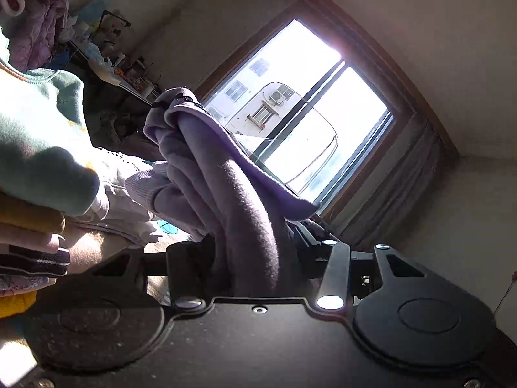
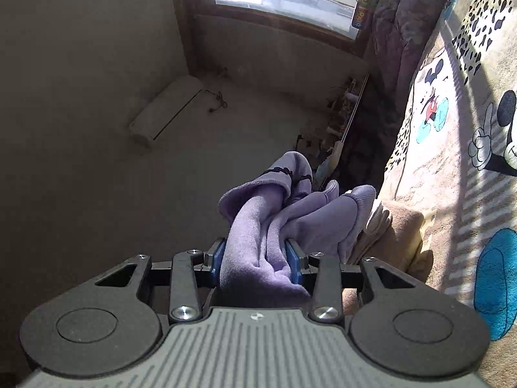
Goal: Fold clothes
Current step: 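Carry the folded sweatshirt with both grippers toward the clothes stack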
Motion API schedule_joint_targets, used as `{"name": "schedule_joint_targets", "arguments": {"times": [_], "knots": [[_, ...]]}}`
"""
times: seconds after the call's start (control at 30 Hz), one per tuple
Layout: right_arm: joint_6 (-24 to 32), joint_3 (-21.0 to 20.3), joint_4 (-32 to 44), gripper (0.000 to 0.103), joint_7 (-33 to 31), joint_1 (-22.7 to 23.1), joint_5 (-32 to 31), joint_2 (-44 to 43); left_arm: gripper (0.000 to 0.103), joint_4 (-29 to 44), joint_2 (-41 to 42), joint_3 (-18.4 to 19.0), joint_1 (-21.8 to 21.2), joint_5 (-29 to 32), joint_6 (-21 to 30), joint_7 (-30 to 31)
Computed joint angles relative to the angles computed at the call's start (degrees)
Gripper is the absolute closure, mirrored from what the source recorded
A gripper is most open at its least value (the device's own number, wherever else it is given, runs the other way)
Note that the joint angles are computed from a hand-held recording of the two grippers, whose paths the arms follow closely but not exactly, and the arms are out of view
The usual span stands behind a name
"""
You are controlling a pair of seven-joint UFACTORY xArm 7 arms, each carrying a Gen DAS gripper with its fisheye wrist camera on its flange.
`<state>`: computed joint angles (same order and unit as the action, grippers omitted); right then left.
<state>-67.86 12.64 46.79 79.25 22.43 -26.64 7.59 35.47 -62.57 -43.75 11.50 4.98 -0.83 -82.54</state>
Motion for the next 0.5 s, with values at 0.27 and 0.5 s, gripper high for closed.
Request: {"name": "schedule_joint_targets", "arguments": {"times": [0.27,0.5], "knots": [[14.8,5.7,46.4,0.063,13.4,-3.6,-15.2,23.1,0.055,10.2,14.0,11.2,3.0,11.8,3.1,3.5],[37.7,10.2,77.7,0.064,43.5,-2.7,-45.0,42.8,0.024,17.2,19.3,9.9,-0.5,-2.1,37.7,20.6]]}}
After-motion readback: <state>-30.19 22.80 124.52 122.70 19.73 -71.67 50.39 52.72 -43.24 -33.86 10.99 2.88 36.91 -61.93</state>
